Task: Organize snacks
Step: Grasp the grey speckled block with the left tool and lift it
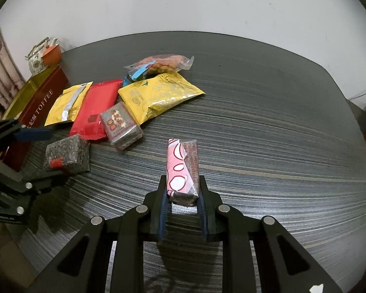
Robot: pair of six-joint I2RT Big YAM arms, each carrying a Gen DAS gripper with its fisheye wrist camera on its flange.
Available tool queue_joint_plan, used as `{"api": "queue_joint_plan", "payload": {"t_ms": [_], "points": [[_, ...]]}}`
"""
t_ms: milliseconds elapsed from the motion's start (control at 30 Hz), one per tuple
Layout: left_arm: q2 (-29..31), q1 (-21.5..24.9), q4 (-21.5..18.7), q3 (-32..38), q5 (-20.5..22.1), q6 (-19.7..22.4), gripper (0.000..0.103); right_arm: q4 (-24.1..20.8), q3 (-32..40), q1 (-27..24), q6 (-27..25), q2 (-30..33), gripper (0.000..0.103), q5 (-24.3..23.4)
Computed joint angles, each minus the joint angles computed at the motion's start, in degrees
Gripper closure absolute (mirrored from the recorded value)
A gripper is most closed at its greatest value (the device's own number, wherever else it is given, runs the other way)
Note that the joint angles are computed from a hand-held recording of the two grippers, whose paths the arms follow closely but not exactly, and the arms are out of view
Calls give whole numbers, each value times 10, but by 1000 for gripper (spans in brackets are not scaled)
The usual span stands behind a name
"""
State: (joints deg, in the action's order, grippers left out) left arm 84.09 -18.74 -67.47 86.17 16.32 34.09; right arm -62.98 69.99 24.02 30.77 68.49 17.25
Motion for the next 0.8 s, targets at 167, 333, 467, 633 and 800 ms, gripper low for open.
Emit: {"api": "queue_joint_plan", "payload": {"t_ms": [167,333,467,633,800], "points": [[4,-8,5,1,2,4,26,1,-3,-1,3,-3,83,-2],[6,-9,8,0,4,-2,34,2,-3,-2,3,-3,83,-4],[11,-6,-5,5,22,-6,46,3,-4,-3,4,-4,83,-5],[4,-9,2,-4,19,-9,52,5,-5,-2,5,-5,83,-4],[-3,-7,11,-12,16,-20,55,7,-6,-3,4,-4,83,-5]]}}
